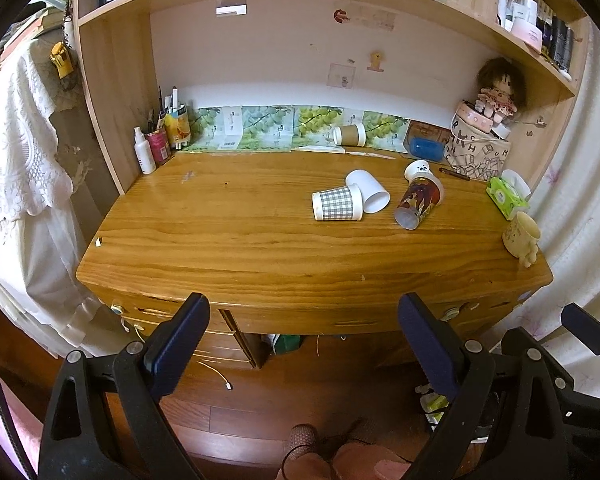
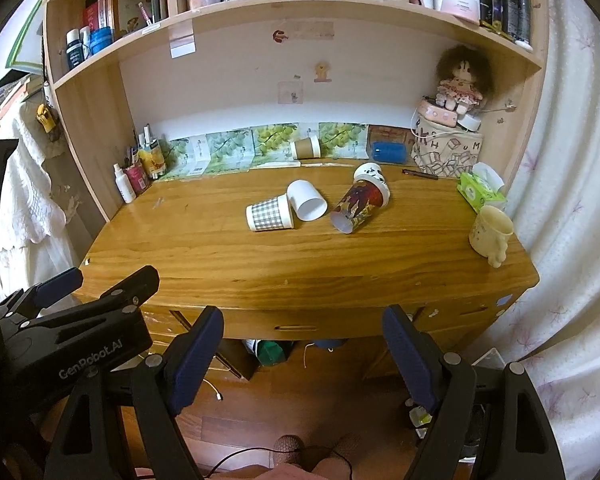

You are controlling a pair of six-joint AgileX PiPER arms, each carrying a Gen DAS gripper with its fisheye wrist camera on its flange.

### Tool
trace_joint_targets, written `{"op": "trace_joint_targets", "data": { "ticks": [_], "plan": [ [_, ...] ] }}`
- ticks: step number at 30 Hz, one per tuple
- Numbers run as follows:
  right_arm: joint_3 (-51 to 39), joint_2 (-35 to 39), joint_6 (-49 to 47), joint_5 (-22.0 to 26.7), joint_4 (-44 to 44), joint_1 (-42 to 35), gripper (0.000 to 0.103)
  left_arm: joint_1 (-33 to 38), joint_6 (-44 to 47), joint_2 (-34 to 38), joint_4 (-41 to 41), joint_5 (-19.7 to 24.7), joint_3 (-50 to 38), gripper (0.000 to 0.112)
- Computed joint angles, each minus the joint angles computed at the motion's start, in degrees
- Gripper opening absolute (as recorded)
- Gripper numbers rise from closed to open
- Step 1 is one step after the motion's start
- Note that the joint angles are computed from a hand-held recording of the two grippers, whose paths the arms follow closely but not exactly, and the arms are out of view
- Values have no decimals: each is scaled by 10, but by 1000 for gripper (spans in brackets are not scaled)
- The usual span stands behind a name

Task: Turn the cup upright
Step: 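Move both tools toward the cups lying on the desk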

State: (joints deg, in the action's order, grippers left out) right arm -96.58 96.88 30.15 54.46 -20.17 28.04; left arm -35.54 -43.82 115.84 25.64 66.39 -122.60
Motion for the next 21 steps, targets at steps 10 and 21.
{"op": "trace_joint_targets", "data": {
  "ticks": [10, 21],
  "plan": [
    [-56, 36, -26, 27, 14, 10, 82, 28, 5, -10, -19, -21, 17, 96],
    [-132, 91, -78, 43, 61, -8, 82, 41, 14, 35, -18, 11, -50, 96]
  ]
}}
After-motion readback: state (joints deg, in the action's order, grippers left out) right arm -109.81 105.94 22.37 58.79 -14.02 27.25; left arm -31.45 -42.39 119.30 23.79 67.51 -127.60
